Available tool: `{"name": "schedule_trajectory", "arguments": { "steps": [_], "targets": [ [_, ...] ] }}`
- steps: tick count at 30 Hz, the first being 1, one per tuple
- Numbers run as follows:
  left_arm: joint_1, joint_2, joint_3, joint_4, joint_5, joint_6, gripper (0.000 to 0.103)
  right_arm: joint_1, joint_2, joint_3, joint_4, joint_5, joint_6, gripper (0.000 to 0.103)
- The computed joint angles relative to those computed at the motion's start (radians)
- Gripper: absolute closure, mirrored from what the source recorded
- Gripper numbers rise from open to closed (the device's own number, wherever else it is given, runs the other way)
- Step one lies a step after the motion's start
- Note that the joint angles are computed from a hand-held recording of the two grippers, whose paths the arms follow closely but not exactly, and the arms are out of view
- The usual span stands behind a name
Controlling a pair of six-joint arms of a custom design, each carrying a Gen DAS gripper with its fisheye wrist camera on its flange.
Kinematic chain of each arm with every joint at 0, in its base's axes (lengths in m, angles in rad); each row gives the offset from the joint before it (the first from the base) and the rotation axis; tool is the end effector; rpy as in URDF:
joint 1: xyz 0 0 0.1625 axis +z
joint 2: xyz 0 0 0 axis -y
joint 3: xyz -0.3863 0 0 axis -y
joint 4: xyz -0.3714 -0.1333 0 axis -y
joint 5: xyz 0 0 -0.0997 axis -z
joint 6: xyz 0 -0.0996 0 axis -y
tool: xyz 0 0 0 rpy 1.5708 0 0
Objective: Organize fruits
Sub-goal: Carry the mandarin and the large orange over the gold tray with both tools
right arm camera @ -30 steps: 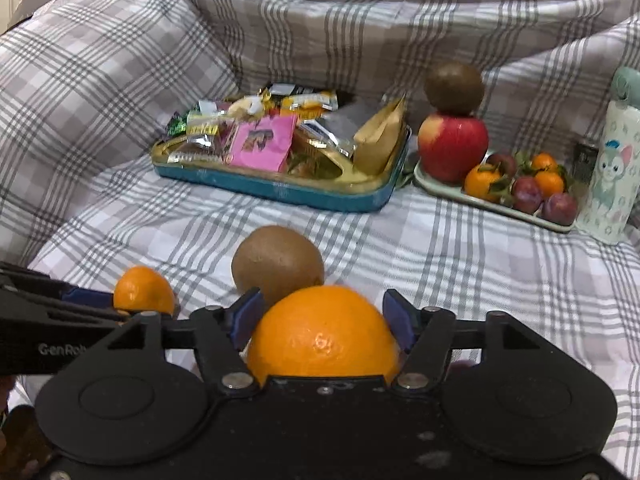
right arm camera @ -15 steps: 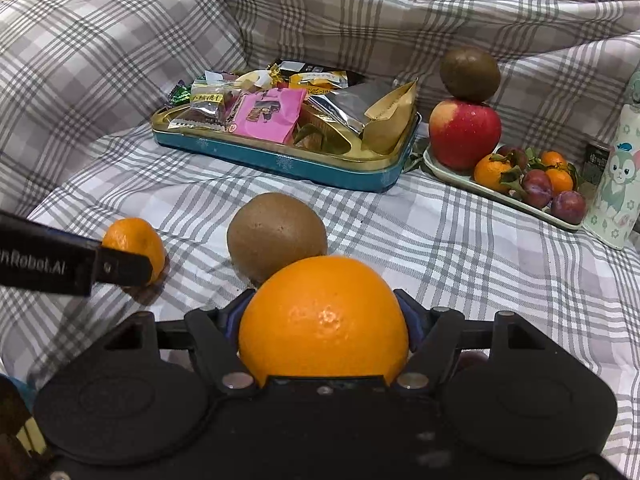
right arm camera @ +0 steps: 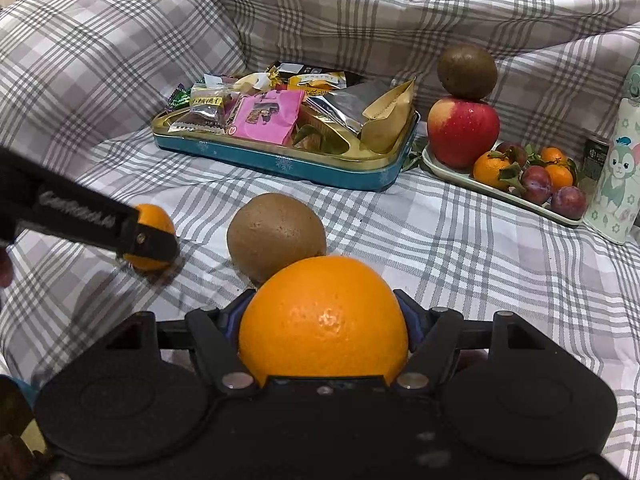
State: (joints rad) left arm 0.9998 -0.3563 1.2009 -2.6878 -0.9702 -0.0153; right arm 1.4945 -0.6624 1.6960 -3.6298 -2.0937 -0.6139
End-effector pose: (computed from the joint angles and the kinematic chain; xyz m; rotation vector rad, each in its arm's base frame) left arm -0.2333 -0.7140 -0.0328 0.6038 2.5169 -0.5707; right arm 0.0360 -0.6247 0.1215 0.2597 -2.1663 0.9476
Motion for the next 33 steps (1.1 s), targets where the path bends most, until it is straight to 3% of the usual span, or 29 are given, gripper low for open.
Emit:
{"name": "schedule_trajectory", "arguments": {
  "steps": [7, 16, 24, 33],
  "targets": [
    [0.014, 0.039, -0.073, 0.019, -0.006, -0.030, 0.056, -0.001, 0.001, 0.000, -0.002, 0.002, 0.002, 0.030],
    [0.006, 0.004, -0.025, 0.001, -0.018, -0.037, 0.056, 0.002, -0.023, 0.007, 0.023, 0.004, 0.084, 0.030],
    [-0.030, -0.087, 0.099, -0.044, -0.021, -0.023, 0.056, 0.033, -0.070, 0.053, -0.023, -0.006, 0.091, 0.030],
    [-0.095, -0.232, 0.322, -0.099, -0.024, 0.027, 0.056, 0.096, -0.162, 0.207, -0.125, -0.026, 0.082, 0.030]
  ]
}}
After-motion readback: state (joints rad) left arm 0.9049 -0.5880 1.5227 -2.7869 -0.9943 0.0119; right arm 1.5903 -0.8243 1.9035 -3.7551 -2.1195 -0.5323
